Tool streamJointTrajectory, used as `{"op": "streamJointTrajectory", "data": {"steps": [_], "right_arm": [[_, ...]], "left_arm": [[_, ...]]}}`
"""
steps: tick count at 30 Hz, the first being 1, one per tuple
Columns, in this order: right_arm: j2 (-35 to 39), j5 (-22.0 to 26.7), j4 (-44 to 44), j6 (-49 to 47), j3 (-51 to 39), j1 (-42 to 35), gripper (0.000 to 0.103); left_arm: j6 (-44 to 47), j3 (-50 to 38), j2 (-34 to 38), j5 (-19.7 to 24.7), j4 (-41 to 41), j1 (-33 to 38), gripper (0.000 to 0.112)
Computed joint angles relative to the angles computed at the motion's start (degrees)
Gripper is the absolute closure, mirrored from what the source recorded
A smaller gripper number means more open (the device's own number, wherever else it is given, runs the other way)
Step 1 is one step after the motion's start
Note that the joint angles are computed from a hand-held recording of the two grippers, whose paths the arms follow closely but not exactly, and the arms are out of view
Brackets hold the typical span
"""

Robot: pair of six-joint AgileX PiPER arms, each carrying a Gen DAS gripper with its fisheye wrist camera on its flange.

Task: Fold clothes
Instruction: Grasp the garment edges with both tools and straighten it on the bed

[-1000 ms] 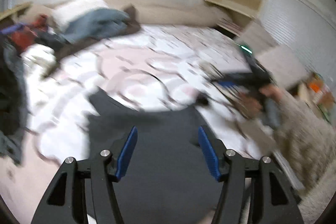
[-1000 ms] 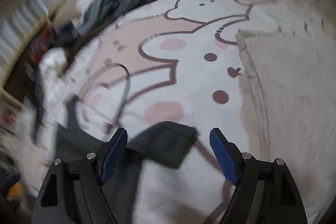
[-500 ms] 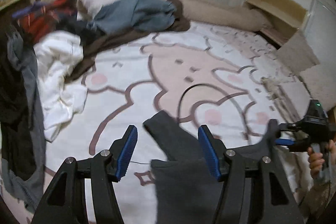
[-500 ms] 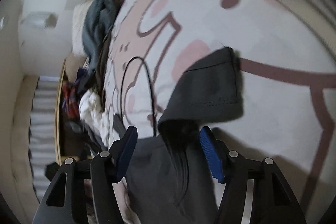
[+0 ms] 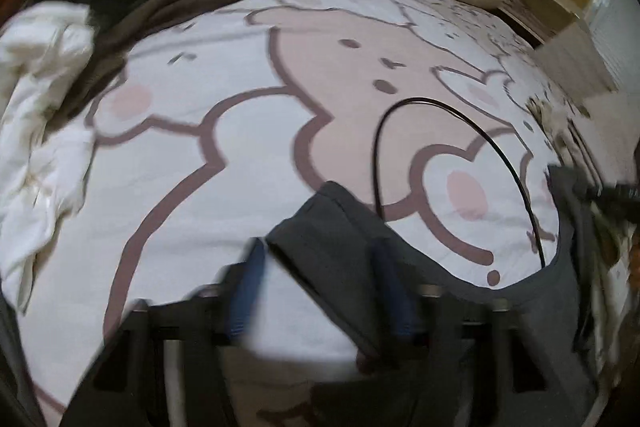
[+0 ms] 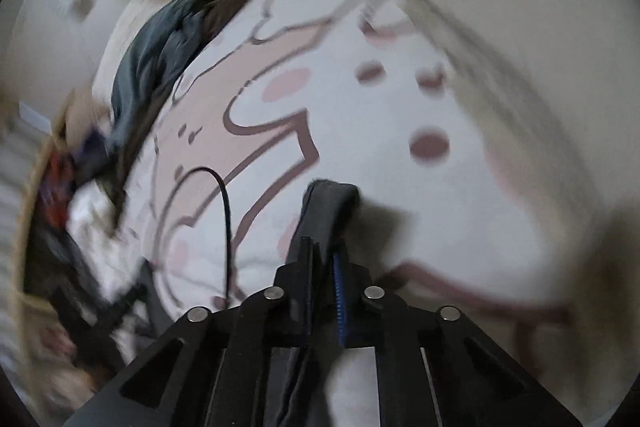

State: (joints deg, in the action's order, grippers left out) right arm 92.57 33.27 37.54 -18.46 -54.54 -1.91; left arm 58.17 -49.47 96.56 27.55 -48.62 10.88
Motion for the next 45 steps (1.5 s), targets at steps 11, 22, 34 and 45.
{"op": "streamJointTrajectory", "data": {"steps": [11, 22, 34, 45], "right_arm": [[-0.81, -5.23, -19.76, 1.87, -10.14, 4.78, 0.101], [6.11, 1.79, -16.71, 4.24, -13.36, 4.64, 0.101], [8.45, 3.44, -2.91, -0.46, -9.15, 0.56, 0.101], [7.82, 1.21, 1.38, -5.3, -8.06, 0.03, 0.006]], "left_arm": [[2.23, -5.65, -8.77, -0.99, -5.11, -1.09, 0.104], [-23.76, -15.83, 4.97, -4.6, 18.96, -8.33, 0.094], [-11.03, -6.18, -6.11, 2.59, 4.62, 2.7, 0.061], [-1.03, 18.34, -32.59, 26.74, 9.17, 29.83, 0.061]]}}
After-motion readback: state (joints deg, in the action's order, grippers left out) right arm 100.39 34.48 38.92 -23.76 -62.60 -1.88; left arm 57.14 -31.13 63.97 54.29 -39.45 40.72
